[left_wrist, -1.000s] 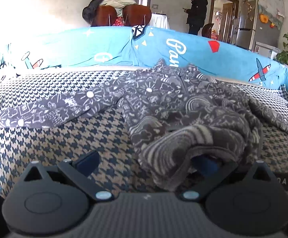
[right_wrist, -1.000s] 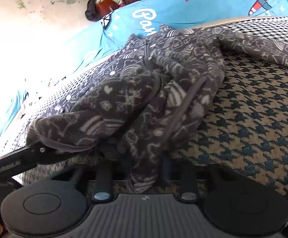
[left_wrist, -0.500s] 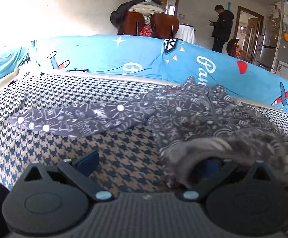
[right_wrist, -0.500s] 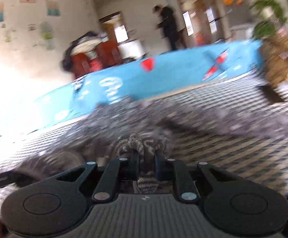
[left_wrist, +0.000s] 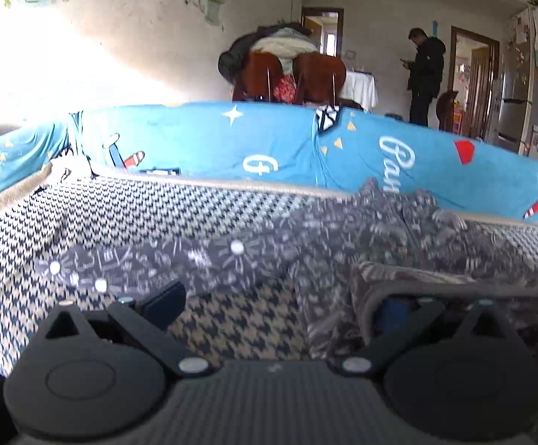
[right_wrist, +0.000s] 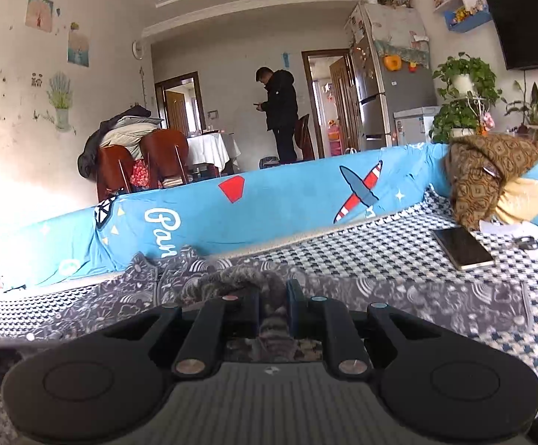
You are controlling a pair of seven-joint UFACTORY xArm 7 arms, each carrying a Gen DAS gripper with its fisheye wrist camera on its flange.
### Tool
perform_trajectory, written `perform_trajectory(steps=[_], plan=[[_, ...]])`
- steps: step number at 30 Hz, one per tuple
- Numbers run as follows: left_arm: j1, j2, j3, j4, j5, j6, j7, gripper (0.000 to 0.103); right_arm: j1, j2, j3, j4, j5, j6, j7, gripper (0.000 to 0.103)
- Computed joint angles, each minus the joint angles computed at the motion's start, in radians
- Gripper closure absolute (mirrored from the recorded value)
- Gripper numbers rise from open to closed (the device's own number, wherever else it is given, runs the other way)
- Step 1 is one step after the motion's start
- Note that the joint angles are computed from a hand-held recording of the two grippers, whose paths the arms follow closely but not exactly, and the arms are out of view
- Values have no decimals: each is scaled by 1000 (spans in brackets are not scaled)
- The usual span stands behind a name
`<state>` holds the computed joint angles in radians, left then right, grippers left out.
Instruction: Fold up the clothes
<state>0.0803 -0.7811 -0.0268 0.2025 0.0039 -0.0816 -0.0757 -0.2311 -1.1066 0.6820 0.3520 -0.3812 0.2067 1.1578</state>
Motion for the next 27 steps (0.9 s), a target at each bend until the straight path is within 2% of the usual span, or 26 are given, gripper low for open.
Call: perform_trajectory(steps=[4, 7, 11, 12, 15, 17, 21, 23, 25, 27], plan=[[8, 92, -18, 57, -1, -36, -8, 0, -5, 62, 6, 35, -10, 38, -24, 86], [-42, 152, 27, 84, 2, -37, 10, 0, 25, 79, -17, 29, -12, 56, -28, 82], [-96, 206, 70, 95, 0, -56, 37, 0, 79, 96, -79, 19, 4, 100, -34, 63], [-107, 219, 78, 97, -1, -63, 43, 0, 98, 96, -103, 13, 15, 106, -31, 62], [-112, 261, 76, 115, -1, -80, 57, 0, 152, 94, -167, 1, 33, 127, -48, 60], [-127, 281, 91, 126, -3, -92, 63, 0, 179, 77, -182, 2, 38, 164, -61, 60], [-214, 301, 194, 132, -11, -100, 70, 0, 254, 38, -219, 5, 54, 238, -100, 60], [-230, 310, 215, 131, -16, -105, 71, 0, 279, 23, -228, 17, 60, 281, -121, 60], [-222, 322, 207, 135, -20, -112, 69, 0, 299, 11, -234, 32, 63, 325, -143, 60], [-256, 327, 241, 144, -20, -107, 67, 0, 315, 3, -238, 47, 64, 349, -165, 60]])
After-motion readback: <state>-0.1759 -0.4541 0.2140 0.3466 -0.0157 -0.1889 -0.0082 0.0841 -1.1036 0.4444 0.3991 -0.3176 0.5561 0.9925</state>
